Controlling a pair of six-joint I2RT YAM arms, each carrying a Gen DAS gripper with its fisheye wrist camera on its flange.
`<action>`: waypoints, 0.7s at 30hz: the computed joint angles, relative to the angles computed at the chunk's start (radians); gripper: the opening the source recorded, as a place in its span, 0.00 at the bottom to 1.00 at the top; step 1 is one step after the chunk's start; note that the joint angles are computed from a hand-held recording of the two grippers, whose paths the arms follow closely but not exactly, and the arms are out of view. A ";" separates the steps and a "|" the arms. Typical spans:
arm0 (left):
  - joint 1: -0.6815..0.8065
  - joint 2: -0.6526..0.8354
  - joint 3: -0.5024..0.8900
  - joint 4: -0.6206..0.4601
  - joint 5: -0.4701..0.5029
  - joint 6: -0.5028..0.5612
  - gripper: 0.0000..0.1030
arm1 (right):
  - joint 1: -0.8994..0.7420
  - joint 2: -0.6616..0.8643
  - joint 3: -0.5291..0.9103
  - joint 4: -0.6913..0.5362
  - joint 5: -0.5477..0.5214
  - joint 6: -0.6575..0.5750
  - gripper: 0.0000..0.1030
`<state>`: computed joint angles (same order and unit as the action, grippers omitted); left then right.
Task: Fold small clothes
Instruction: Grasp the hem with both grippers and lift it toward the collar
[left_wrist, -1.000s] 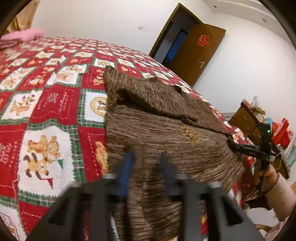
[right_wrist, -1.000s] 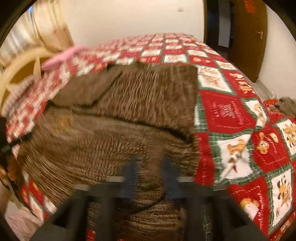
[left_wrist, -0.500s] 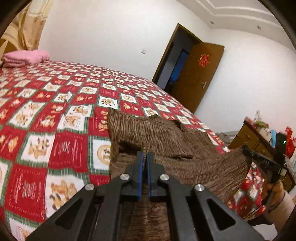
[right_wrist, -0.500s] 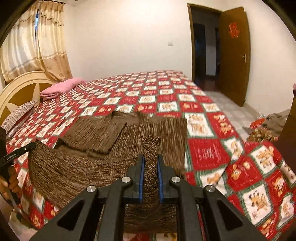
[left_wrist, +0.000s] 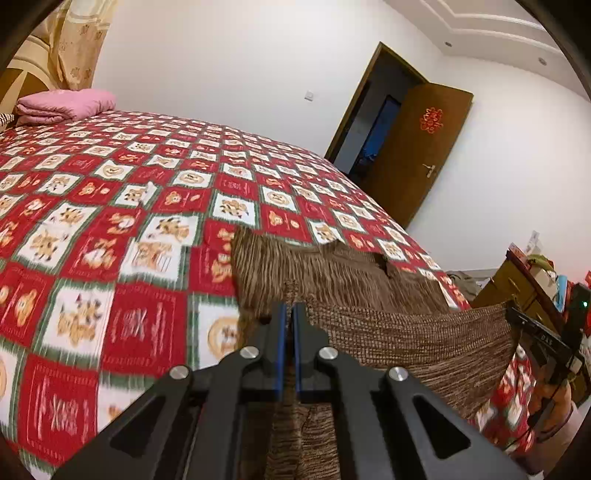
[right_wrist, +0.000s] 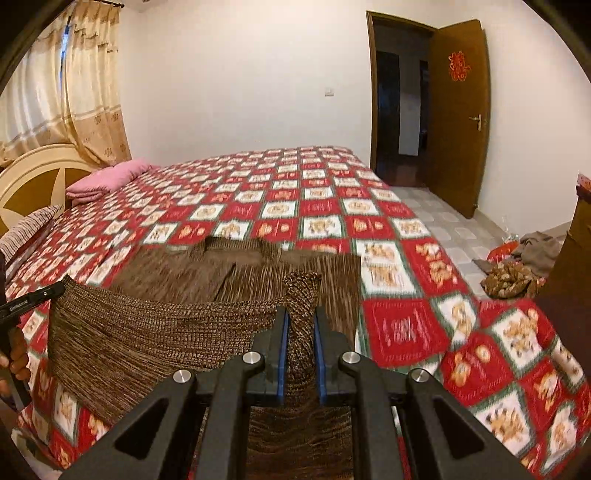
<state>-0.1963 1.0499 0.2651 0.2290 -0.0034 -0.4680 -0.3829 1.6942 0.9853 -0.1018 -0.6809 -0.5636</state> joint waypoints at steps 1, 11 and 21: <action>0.010 0.043 0.031 0.010 0.005 0.005 0.03 | 0.014 0.010 0.016 0.010 0.009 0.016 0.11; 0.106 0.424 0.362 0.069 0.074 -0.028 0.03 | 0.180 0.249 0.348 0.014 0.163 0.141 0.11; 0.109 0.871 0.716 0.032 -0.024 -0.061 0.03 | 0.296 0.697 0.775 0.035 0.369 0.197 0.11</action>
<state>-0.0875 1.9205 0.9814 0.2605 -0.0273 -0.5290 -0.0865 2.3908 1.7606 -0.0670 -0.3120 -0.3663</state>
